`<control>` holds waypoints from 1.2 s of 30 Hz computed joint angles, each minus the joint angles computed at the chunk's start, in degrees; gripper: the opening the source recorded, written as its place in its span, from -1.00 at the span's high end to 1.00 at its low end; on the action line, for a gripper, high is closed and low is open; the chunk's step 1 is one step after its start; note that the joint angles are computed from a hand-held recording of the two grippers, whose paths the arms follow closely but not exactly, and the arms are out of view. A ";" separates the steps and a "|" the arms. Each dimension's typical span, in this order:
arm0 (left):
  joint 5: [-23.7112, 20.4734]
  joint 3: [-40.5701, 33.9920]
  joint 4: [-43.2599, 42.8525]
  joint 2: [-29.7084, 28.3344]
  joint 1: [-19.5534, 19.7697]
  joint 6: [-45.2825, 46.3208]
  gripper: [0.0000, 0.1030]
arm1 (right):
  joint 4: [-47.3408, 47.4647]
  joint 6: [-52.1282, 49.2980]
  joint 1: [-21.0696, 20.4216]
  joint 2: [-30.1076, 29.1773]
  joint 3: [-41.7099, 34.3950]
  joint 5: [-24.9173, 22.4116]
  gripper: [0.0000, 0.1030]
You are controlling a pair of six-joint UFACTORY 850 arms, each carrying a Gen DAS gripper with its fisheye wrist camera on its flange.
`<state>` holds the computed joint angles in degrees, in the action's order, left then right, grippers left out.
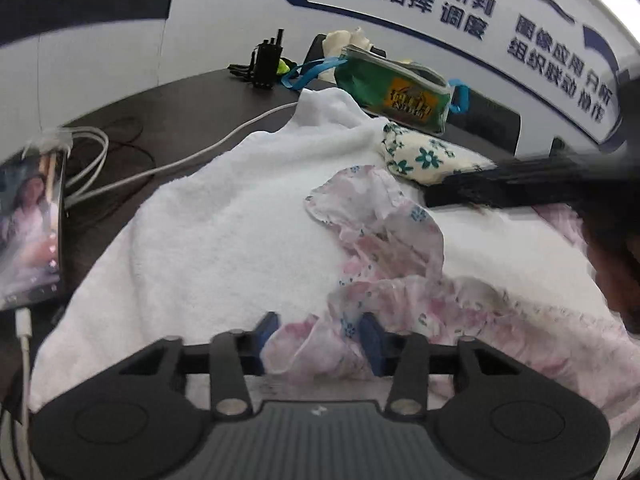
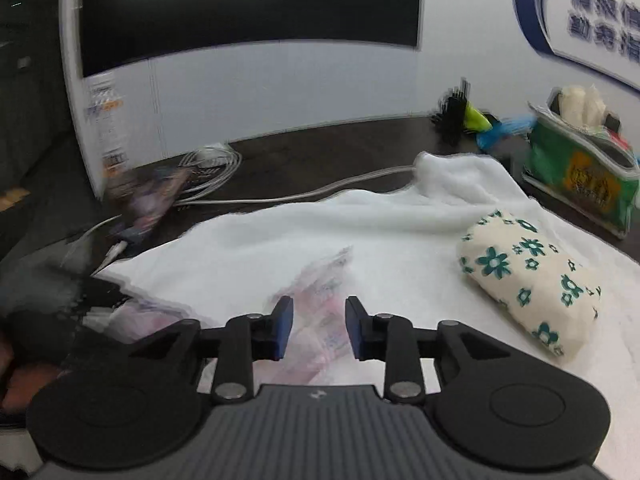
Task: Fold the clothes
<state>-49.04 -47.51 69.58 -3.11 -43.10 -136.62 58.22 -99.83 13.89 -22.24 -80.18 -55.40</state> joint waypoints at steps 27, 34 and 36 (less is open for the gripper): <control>-0.67 -26.43 17.45 -21.70 -9.84 -0.32 0.91 | 27.89 -17.34 -26.34 13.33 21.43 -1.46 0.93; 1.07 -34.74 17.74 -30.22 -10.73 0.01 0.31 | 24.74 -9.48 -30.68 10.42 20.63 7.01 0.25; 8.77 -28.25 26.45 -24.78 -10.37 -7.53 -0.02 | 25.39 -10.58 -32.67 10.40 20.37 5.25 0.09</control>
